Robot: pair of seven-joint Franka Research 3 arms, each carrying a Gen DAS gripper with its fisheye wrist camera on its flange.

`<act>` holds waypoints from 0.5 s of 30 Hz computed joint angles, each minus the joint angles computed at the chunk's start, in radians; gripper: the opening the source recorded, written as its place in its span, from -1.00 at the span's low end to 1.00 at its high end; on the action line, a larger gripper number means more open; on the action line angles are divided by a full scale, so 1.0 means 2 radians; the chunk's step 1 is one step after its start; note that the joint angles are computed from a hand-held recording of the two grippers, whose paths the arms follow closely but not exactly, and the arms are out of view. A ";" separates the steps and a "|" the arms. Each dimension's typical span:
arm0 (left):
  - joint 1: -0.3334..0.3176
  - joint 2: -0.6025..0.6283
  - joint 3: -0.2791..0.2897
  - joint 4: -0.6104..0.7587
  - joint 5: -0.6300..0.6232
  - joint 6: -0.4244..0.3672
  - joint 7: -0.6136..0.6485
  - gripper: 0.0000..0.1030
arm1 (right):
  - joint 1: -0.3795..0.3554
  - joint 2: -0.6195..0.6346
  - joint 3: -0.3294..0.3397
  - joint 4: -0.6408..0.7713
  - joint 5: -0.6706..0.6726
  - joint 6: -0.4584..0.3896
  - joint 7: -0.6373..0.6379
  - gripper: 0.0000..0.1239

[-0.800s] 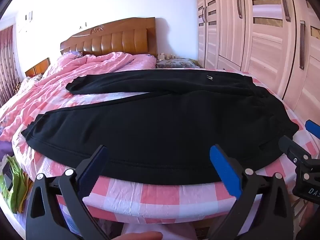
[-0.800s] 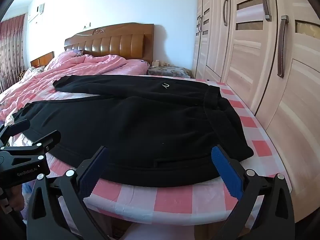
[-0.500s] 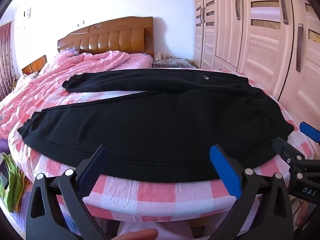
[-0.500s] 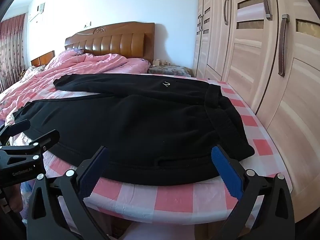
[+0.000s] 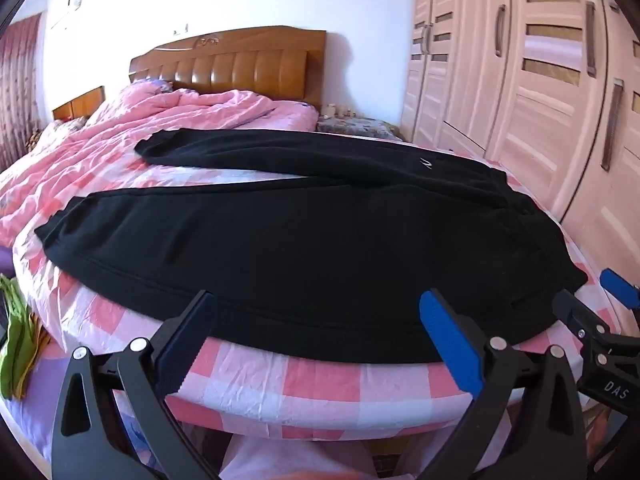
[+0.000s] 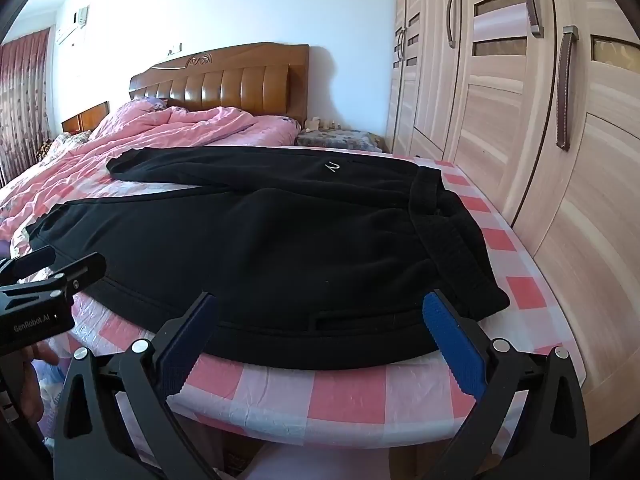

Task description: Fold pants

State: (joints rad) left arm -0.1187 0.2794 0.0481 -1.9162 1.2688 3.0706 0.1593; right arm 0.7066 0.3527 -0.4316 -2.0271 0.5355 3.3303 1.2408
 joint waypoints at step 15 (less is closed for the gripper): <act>0.011 -0.009 -0.011 -0.006 0.011 -0.030 -0.025 0.97 | 0.000 0.000 -0.002 0.001 -0.004 -0.003 0.005 0.60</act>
State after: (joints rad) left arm -0.0961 0.2619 0.0254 -1.9274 1.2909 3.0109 0.1091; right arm 0.7075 0.3535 -0.4347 -2.0259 0.5272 3.3244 1.2503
